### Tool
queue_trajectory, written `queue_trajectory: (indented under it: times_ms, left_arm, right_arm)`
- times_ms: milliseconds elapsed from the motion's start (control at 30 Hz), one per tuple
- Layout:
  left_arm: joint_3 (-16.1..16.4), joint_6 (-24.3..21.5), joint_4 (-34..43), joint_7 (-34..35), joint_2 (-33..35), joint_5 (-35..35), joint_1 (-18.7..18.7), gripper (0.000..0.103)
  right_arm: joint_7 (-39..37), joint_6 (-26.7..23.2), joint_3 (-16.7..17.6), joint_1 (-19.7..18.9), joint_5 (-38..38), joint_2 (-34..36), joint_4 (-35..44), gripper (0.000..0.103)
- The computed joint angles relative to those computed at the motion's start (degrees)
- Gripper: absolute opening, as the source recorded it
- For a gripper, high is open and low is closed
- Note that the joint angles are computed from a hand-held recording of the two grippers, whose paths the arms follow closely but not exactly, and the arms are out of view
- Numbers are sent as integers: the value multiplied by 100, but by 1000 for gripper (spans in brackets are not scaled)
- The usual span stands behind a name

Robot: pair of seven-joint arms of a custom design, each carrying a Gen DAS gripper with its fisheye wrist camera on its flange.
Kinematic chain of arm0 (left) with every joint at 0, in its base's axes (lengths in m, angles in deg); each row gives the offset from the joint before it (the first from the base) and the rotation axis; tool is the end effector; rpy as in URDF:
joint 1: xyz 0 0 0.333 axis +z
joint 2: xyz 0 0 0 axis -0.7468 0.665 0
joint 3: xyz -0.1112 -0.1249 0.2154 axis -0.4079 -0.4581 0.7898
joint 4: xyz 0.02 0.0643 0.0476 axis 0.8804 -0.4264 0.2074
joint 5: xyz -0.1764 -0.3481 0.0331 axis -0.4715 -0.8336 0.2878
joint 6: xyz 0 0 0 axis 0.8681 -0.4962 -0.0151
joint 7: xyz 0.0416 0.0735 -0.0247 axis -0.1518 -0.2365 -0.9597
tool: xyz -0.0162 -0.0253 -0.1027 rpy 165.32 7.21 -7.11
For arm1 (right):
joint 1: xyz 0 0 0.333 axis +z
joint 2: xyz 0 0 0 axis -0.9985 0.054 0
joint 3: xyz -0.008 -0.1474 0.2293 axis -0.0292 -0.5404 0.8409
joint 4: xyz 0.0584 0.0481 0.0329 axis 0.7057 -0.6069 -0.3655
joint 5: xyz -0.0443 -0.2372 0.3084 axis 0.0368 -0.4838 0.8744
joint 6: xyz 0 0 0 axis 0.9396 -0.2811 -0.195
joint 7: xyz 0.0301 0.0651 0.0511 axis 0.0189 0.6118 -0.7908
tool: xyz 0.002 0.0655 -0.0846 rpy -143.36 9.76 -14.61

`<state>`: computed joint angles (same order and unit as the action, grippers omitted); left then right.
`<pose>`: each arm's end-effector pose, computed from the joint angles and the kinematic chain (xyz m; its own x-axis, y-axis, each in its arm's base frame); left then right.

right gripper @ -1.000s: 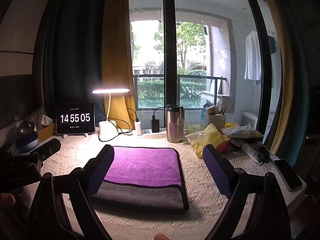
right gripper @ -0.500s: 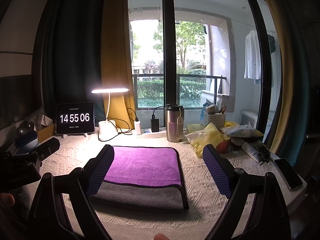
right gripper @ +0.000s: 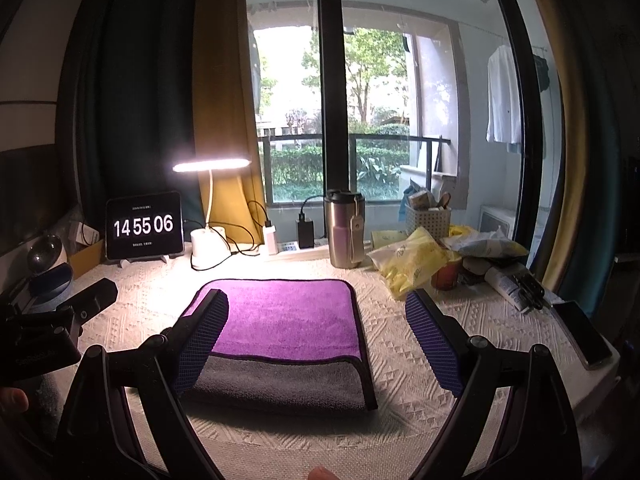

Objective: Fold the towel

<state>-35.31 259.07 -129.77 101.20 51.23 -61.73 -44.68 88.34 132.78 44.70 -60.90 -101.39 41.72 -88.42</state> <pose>0.6558 -0.0547 0.5331 -0.3746 -0.9245 0.0702 -0.3073 0.0523 -0.9502 0.5724 0.3096 0.5562 -0.1799 -0.9836 0.0159 -0.3175 0.0428 -0.9473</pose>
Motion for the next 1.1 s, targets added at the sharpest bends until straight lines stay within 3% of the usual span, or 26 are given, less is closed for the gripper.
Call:
queue_trajectory:
  times_ms: [267, 700, 867, 967, 1100]
  left_arm:
    - [37, 19, 107, -1195, 322, 1387, -88, 103]
    - [434, -358, 716, -3797, 1086, 4210, -330, 102]
    - [483, -782, 1155, -4519, 1443, 5017, -326, 102]
    - [474, -1098, 1491, -4906, 1695, 5444, -298, 102]
    - [424, -1761, 2110, -5355, 2132, 5860, -239, 101]
  right_arm:
    - [-264, 124, -81, -85, 476, 176, 61, 92]
    - [-1056, 403, -329, -207, 1574, 533, 225, 92]
    - [-1598, 532, -384, -292, 2151, 705, 313, 91]
    - [-1899, 584, -430, -312, 2466, 810, 375, 84]
    - [-2255, 600, -500, -329, 2877, 956, 481, 82]
